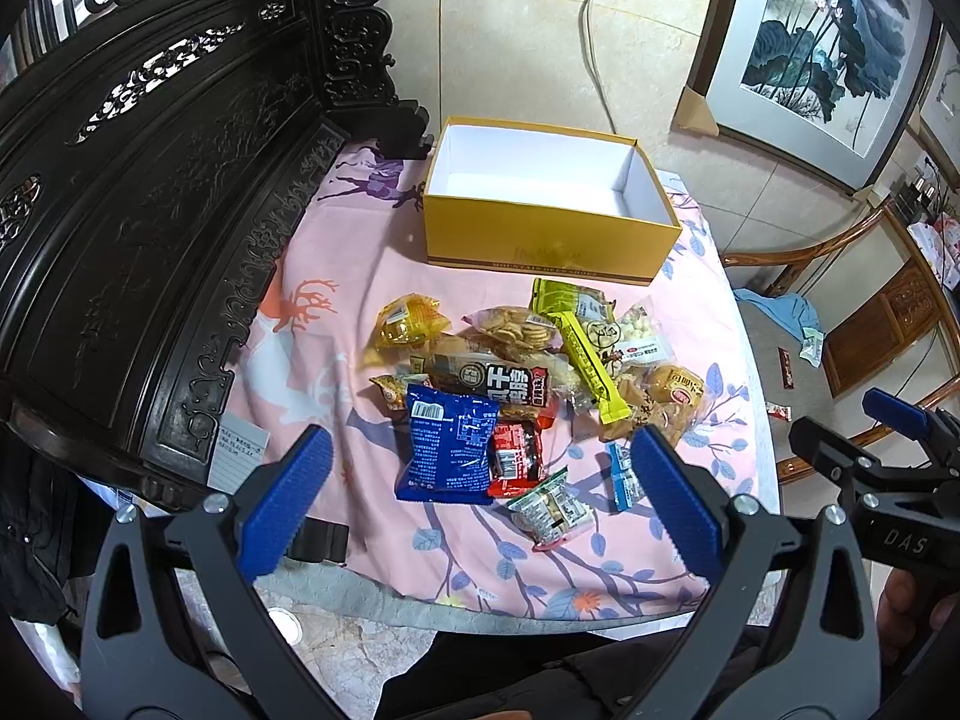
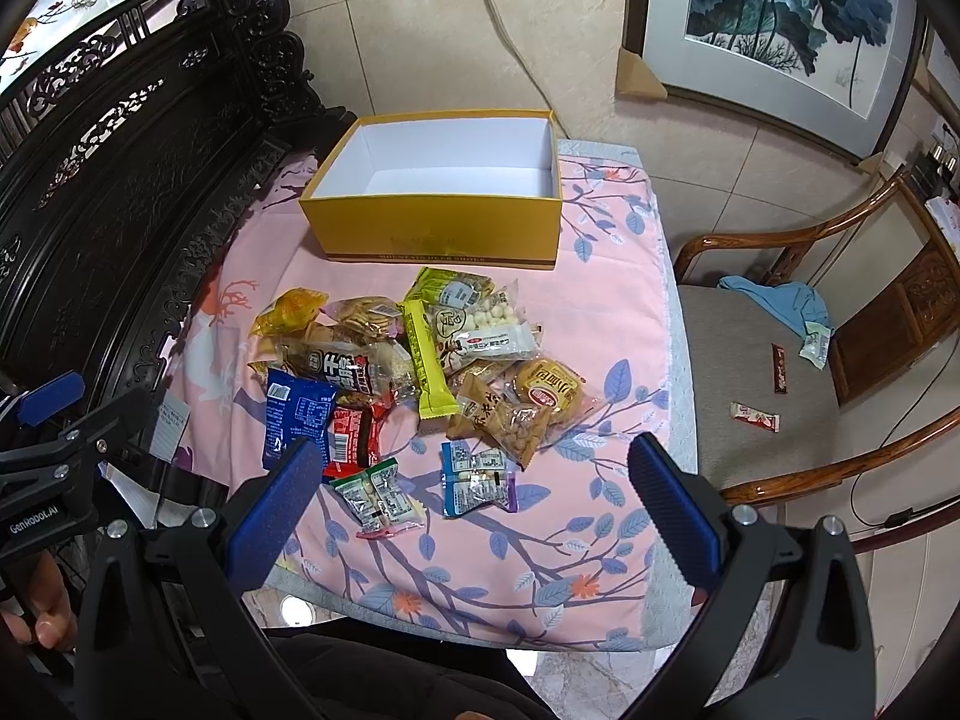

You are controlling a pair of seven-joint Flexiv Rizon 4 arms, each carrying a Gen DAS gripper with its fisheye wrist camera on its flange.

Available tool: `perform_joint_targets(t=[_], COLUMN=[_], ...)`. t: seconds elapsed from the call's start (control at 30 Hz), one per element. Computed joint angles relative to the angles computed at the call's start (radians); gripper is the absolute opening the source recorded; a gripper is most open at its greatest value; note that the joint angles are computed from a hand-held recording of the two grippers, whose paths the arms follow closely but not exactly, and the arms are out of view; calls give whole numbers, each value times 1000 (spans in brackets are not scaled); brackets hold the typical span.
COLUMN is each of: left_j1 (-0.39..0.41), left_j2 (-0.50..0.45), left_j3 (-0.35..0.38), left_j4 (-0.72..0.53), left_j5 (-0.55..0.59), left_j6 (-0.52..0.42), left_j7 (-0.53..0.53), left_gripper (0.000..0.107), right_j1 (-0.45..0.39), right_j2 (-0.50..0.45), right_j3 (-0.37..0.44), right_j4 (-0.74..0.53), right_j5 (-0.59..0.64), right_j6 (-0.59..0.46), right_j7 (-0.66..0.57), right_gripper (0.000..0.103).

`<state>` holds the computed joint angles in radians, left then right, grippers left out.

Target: Organize snacks

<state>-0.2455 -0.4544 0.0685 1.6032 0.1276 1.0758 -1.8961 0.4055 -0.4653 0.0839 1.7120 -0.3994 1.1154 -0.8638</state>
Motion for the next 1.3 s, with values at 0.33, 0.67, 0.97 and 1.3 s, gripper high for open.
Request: perform_joint_targets(t=[0.33,0.67,0.97,1.3], left_j1=[0,13,28,66], left_j2=[-1,-16,-43,-138], left_j3=[-3,-10,-17,-29], left_j4=[5,3,-7,81], left_j5=[-1,-25,-54,-182], left_j6=[2,1,18,234], left_j7=[0,26,52,81], left_gripper=[101,101,101,101], right_j1=[2,8,6,-13], right_j2=[-4,-12,-31,-143], right_j3=[-1,-6,-4,-61], right_j4=[-1,-3,-30,39], right_j5=[2,-5,1,-87], right_j6=[1,9,-7,218], right_j7=[0,3,-19,-33], right_gripper=[102,102,102,102])
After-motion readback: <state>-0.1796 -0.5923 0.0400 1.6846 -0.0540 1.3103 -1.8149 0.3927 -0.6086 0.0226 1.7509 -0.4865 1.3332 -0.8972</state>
